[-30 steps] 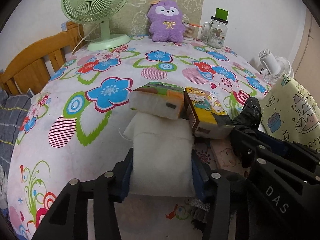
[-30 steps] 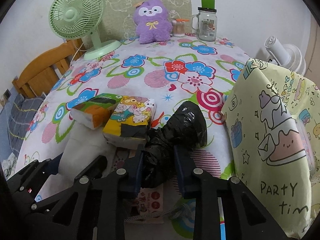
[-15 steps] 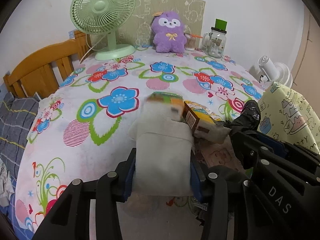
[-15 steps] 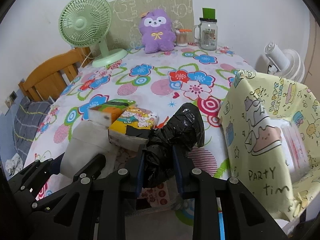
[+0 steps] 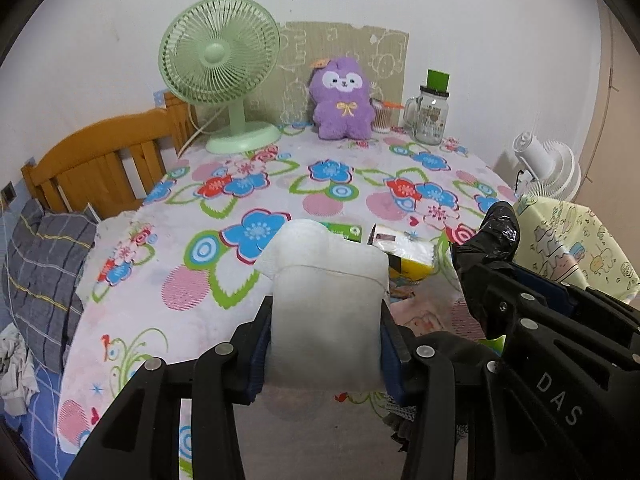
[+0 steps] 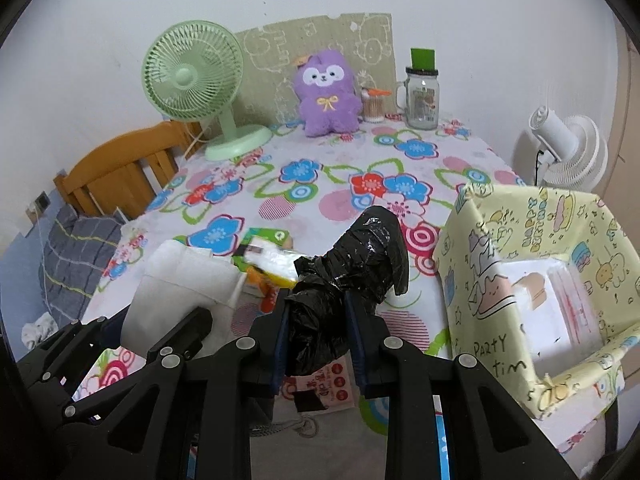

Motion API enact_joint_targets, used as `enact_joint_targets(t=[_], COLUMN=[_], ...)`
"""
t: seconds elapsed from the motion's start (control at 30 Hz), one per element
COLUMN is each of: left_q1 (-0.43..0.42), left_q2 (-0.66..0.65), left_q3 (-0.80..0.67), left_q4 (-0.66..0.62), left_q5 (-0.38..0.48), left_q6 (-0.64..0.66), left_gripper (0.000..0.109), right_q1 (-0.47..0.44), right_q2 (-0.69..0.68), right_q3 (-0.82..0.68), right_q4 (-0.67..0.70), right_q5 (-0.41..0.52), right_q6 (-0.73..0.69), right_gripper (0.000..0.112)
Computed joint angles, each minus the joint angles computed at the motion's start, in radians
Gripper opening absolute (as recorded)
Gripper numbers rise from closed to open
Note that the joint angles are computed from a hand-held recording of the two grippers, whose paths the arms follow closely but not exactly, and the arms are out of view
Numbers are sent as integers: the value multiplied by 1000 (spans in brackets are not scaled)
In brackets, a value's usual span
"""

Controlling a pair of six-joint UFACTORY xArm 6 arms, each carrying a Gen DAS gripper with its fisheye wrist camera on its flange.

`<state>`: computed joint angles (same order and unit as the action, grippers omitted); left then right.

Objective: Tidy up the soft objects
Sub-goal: 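Lift the white cloth and black item and carry both over the box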

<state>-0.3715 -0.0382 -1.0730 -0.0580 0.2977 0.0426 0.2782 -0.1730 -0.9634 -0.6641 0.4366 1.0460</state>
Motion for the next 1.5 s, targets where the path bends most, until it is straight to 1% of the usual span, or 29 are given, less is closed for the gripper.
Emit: enact_joint_targets(t=[0.3, 0.43, 0.63, 0.87, 1.17, 1.5], left_q1=[0, 0, -2, -10, -44, -100], left_q2=[-45, -52, -53, -41, -35, -27], left_q3=[0, -10, -36, -70, -95, -114], left_q4=[30, 78, 105, 86, 98, 170], left_q5=[-15, -20, -25, -19, -9, 4], left_q6=[-22, -62, -79, -63, -81, -175], left_gripper=[47, 47, 48, 48, 48, 48], right_q1=[11, 9, 4, -7, -35, -88], right_q2=[-49, -58, -66, -72, -109, -180], right_q3=[-7, -19, -41, -57, -42, 25], right_q4=[-29, -29, -34, -34, -25, 31], right_q5=[10, 13, 14, 16, 11, -13], right_q6=[11, 6, 1, -11, -39, -122], right_gripper=[29, 29, 29, 29, 29, 29])
